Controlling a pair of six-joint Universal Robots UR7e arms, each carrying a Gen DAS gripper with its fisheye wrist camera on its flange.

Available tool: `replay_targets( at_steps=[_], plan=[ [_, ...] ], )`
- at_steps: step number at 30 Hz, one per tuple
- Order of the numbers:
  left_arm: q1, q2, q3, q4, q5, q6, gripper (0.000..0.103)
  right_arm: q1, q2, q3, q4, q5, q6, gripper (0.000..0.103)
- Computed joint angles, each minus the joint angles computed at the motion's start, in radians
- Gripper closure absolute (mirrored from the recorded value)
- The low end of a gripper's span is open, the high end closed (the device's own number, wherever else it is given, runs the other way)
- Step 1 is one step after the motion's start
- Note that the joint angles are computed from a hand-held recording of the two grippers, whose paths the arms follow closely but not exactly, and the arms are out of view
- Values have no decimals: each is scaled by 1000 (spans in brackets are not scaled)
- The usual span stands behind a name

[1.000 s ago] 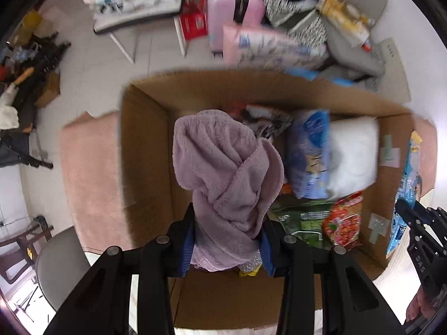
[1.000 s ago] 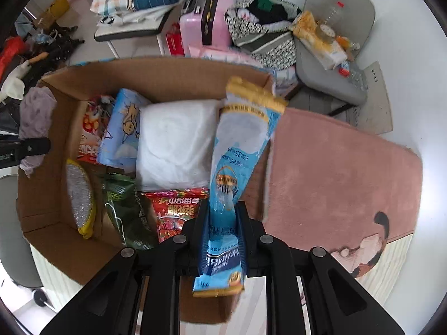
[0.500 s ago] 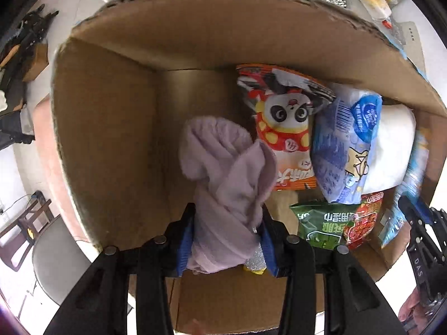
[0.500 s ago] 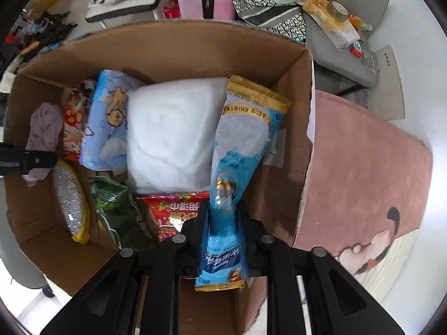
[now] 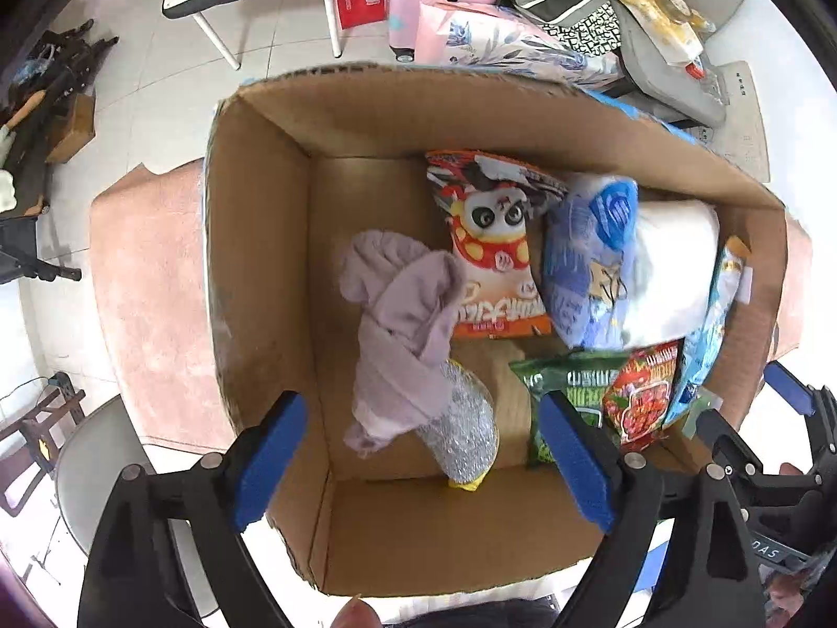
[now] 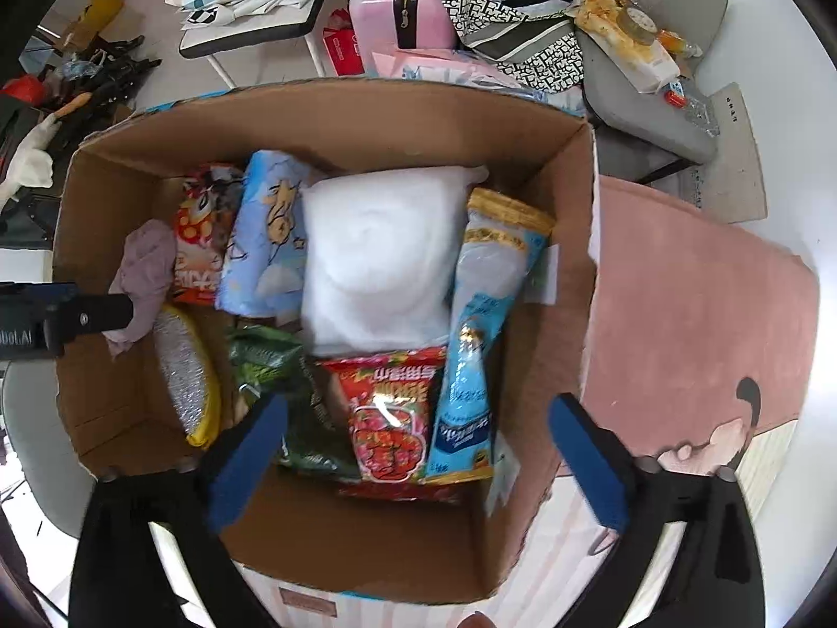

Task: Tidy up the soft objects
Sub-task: 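Place the towel and tube snack into the box and release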

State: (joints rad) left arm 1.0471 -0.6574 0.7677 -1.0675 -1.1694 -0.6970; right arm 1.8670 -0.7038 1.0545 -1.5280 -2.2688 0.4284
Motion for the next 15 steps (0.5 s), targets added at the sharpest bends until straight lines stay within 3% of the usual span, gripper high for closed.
replay_targets(
  at_steps=[1,6,10,15],
  plan=[
    [-4,-17,29,-23,0,2,3,2,2,-1,2,1,6,0],
    [-11,-66,106,-54,-2,-4,3,14,-20,40,-26,24,38,0],
    [-20,-113,165,-91,-10,-11,3,24,-33,68,-40,-1,43,0],
    [-81,-194,265,-142,72,-28,3,49,-79,132,-110,-20,36,0]
  ],
)
